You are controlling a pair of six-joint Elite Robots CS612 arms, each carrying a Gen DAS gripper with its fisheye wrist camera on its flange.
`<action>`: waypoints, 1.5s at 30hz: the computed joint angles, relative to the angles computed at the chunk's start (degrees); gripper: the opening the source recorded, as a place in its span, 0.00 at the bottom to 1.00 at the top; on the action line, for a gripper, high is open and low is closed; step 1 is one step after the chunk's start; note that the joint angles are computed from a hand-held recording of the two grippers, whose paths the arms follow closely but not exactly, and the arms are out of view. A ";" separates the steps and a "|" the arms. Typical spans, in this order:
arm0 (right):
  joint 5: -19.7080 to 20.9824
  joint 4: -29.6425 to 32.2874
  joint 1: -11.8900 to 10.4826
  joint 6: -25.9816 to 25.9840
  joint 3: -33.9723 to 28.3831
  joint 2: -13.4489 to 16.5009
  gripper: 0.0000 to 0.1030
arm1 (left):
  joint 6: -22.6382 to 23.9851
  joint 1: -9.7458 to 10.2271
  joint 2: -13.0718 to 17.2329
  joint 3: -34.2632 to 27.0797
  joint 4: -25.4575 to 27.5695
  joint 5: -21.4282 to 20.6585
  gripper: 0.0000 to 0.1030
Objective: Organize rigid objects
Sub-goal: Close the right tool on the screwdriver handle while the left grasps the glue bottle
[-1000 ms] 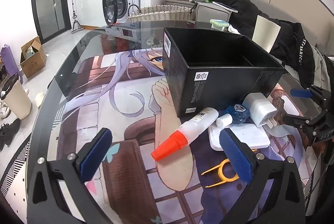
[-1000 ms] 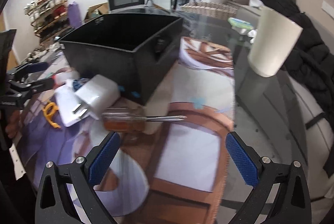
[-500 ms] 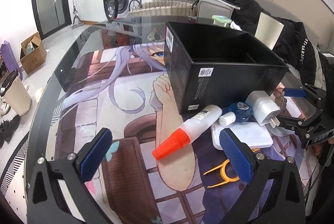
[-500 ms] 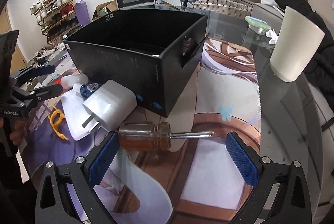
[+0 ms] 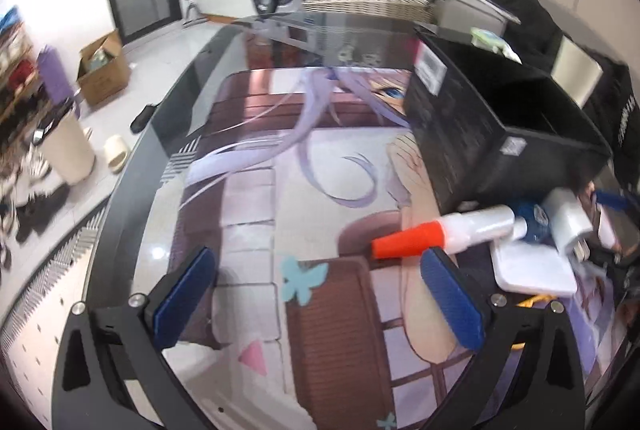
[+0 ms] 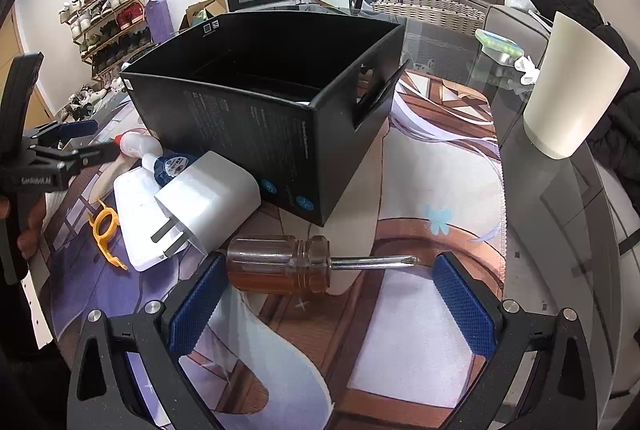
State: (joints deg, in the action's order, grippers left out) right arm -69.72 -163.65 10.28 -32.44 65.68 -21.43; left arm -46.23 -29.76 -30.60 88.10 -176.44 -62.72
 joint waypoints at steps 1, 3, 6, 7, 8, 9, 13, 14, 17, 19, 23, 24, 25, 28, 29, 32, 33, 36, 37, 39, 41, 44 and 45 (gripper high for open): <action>0.02 0.00 0.01 0.02 0.02 -0.01 0.99 | -0.45 0.03 0.04 0.12 -0.68 -0.19 1.00; -0.02 -0.03 0.01 0.01 0.02 -0.01 0.99 | -0.19 0.14 0.29 0.18 -2.93 -1.73 1.00; 0.00 -0.03 0.01 0.02 0.05 -0.02 0.99 | -0.34 0.26 0.90 -0.41 -6.26 -6.21 1.00; 0.00 -0.03 0.01 0.02 0.05 -0.02 0.99 | -0.10 0.10 1.11 -0.84 -6.66 -6.52 1.00; 0.01 -0.01 0.00 0.01 0.04 -0.02 0.99 | 0.41 0.05 1.38 -1.51 -6.94 -7.43 1.00; 0.00 0.07 0.00 0.01 -0.07 0.01 0.99 | 0.58 0.06 1.62 -2.16 -7.03 -8.31 1.00; -0.02 -0.01 0.00 0.01 0.05 -0.03 0.99 | 0.66 -0.13 2.44 -4.95 -4.40 -8.07 1.00; -0.02 0.02 0.00 0.01 0.01 -0.03 0.99 | 0.21 -0.16 2.55 -5.49 -3.12 -7.45 1.00; -0.03 -0.05 0.00 0.00 0.09 -0.05 0.99 | -0.08 -0.13 2.48 -5.65 -1.93 -6.26 1.00; -0.03 -0.02 0.00 -0.01 0.08 -0.05 0.99 | -0.50 -0.06 2.01 -4.74 -1.76 -5.99 1.00; -0.14 -0.04 0.01 -0.03 0.10 -0.07 1.00 | 0.12 0.15 1.45 -3.19 -2.46 -5.88 1.00; -0.10 -0.02 0.00 0.04 0.10 -0.07 1.00 | 0.13 0.21 1.39 -3.07 -2.41 -5.80 1.00; -0.16 -0.05 0.02 0.18 0.08 -0.04 0.99 | 0.16 0.28 1.39 -3.00 -2.58 -5.92 1.00; -0.62 -0.31 0.12 0.94 0.05 0.01 0.99 | 1.25 0.21 1.59 -3.46 -1.81 -5.39 1.00; -0.83 -0.53 0.16 1.22 0.16 -0.01 0.99 | 1.75 0.06 1.68 -3.85 -0.72 -4.70 1.00; -1.36 -0.89 0.30 1.81 0.13 0.08 0.99 | 2.41 -0.21 1.69 -4.66 2.32 -3.67 1.00; -1.39 -0.81 0.32 1.78 0.04 0.13 0.99 | 2.53 -0.25 1.69 -4.82 2.93 -3.48 1.00; -1.27 -0.93 0.32 1.77 0.06 0.14 0.99 | 2.97 -0.44 1.70 -5.24 4.72 -2.82 1.00; -1.00 -1.05 0.28 1.64 0.19 0.09 0.99 | 3.12 -0.53 1.70 -5.44 5.56 -2.45 1.00; -0.48 -1.41 0.21 1.28 0.52 -0.05 0.96 | 3.07 -0.53 1.68 -5.37 5.45 -2.47 1.00; 0.02 -2.29 0.15 0.97 1.02 -0.22 0.84 | 3.11 -0.50 1.65 -5.33 5.44 -2.48 1.00; 0.26 -3.08 0.04 0.71 1.91 -0.52 0.84 | 3.26 -0.50 1.59 -5.24 5.53 -2.44 1.00; 0.42 -3.35 -0.01 0.64 2.18 -0.60 0.84 | 3.28 -0.50 1.56 -5.10 5.35 -2.51 1.00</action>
